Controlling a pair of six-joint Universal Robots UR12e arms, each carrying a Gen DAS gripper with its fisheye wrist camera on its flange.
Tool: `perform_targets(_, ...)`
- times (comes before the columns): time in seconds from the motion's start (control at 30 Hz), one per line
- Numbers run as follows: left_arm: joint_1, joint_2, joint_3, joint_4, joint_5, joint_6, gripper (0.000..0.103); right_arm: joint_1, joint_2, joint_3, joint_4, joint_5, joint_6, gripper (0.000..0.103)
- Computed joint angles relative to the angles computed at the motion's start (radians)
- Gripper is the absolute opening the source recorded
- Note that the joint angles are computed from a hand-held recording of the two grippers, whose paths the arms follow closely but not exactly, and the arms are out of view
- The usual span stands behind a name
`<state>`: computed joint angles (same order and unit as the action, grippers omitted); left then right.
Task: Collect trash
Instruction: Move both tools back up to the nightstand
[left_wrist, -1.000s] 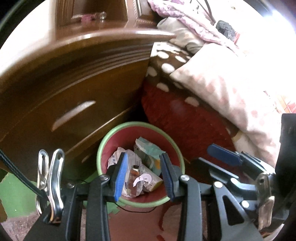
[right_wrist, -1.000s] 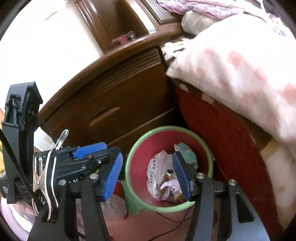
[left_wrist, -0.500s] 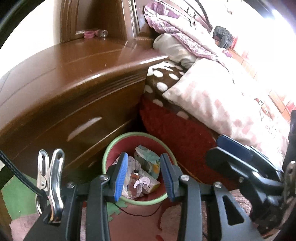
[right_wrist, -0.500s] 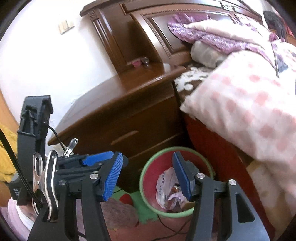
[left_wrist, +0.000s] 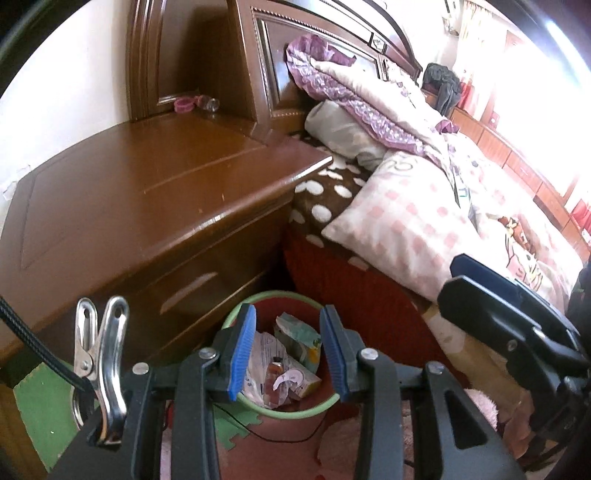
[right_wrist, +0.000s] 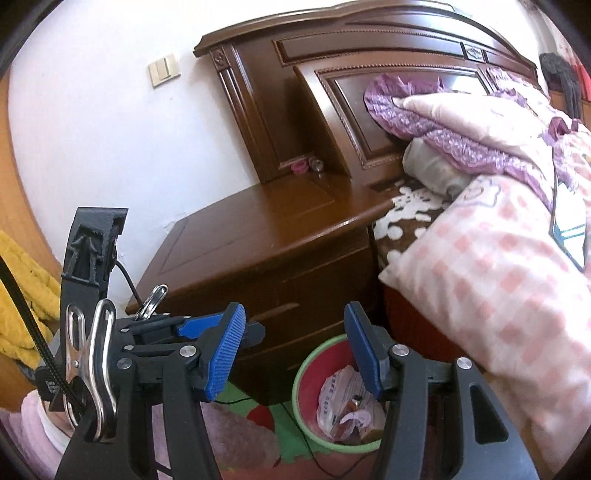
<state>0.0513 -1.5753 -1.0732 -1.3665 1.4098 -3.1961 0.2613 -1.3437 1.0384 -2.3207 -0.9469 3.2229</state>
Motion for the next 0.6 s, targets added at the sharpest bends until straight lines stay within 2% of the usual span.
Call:
perform_targets(0.47, 0.048, -0.101, 0.166, -0.03, 0.016, -0.012, 0.037, 0.01, 0.091, -0.167, 0.05, -0.023, -0.042, 0.057)
perform_targets(0.6, 0.054, -0.148, 0.239, -0.045, 0.061, -0.002, 0.037, 0.016, 0.132, -0.232, 0.058, -0.025, -0.044, 0.057)
